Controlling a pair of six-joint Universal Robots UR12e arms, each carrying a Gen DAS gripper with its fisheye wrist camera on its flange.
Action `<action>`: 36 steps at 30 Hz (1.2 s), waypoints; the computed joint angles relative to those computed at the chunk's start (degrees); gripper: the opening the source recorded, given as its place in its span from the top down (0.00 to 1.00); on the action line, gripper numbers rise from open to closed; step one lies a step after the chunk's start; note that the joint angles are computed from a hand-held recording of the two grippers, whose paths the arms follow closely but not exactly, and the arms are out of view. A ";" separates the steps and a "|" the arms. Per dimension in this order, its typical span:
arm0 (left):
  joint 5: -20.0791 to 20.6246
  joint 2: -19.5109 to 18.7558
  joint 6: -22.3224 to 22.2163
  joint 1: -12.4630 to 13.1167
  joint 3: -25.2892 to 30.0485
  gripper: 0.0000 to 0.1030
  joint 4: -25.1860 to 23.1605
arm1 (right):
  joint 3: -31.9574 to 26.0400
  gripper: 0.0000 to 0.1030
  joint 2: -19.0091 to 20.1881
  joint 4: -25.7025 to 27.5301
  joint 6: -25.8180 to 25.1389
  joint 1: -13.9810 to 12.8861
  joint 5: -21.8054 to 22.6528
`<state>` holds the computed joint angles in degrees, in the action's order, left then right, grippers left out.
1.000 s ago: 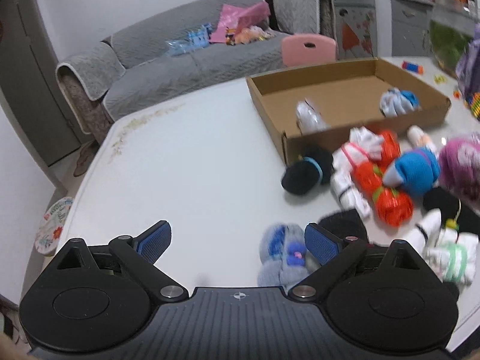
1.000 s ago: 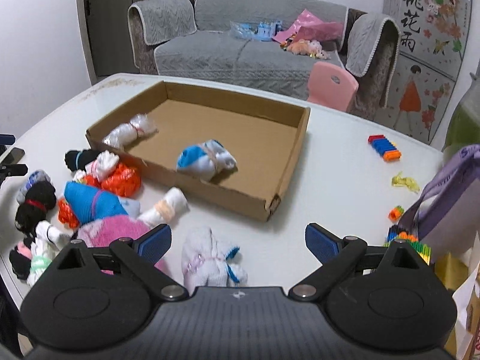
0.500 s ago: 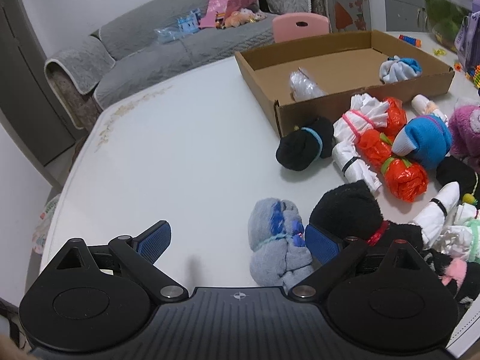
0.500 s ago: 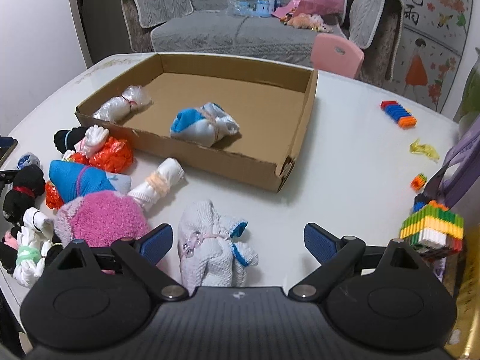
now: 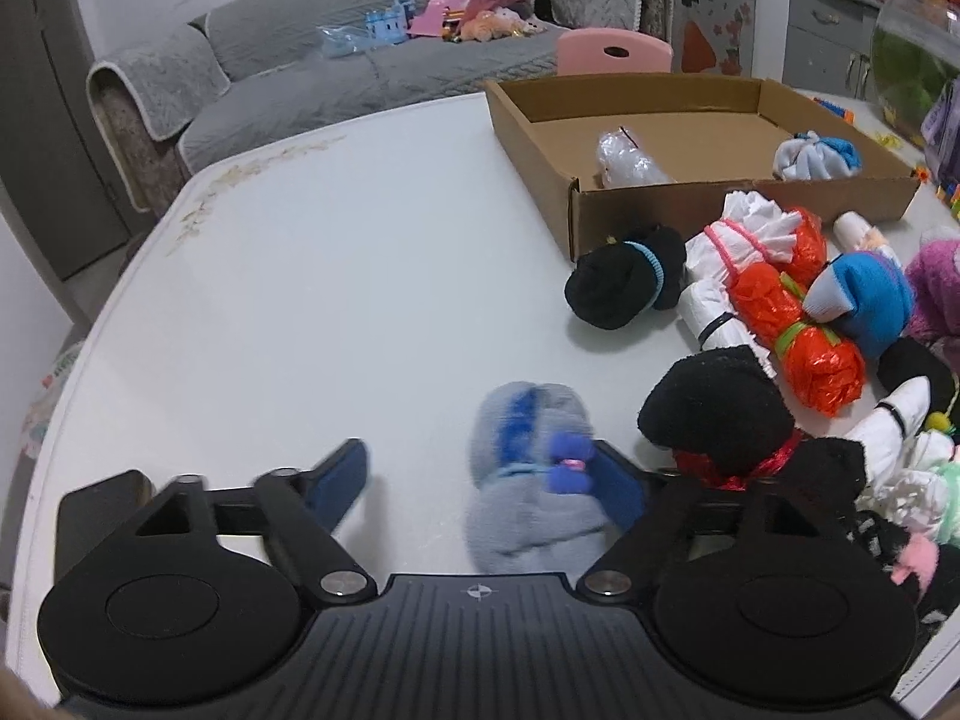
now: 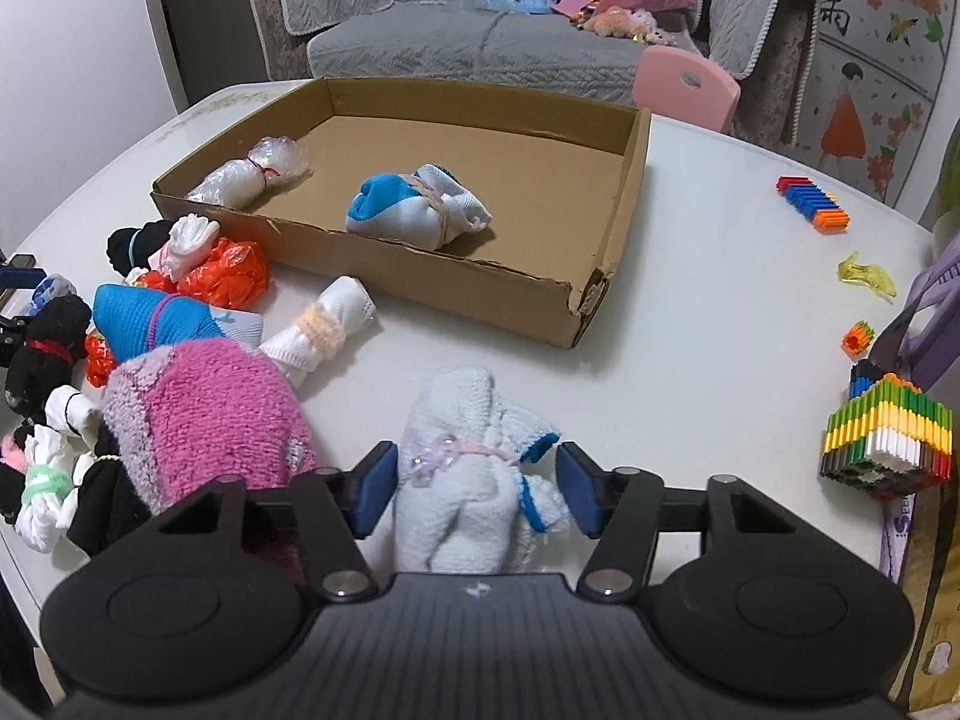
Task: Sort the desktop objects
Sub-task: 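Grasp the grey-blue sock bundle with the left tool while the right tool grasps the white knit bundle, then carry both bundles into the cardboard tray and open both tools to release them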
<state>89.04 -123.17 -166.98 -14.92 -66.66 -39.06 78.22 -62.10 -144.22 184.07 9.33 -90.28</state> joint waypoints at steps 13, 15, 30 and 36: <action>0.81 0.76 -0.30 -0.30 -0.81 0.58 1.55 | 0.18 0.54 -0.36 0.02 0.95 -0.30 1.58; 0.05 1.16 -1.39 -0.07 -0.94 0.58 2.05 | 0.40 0.54 -0.67 -0.42 1.46 -0.48 1.91; -3.73 1.19 -3.27 0.19 4.12 0.58 3.13 | -0.62 0.54 -2.27 -3.95 2.74 -1.67 2.90; -3.11 -1.43 -2.21 -0.40 10.88 0.58 2.72 | -4.26 0.54 -1.48 -5.30 1.99 -2.10 1.72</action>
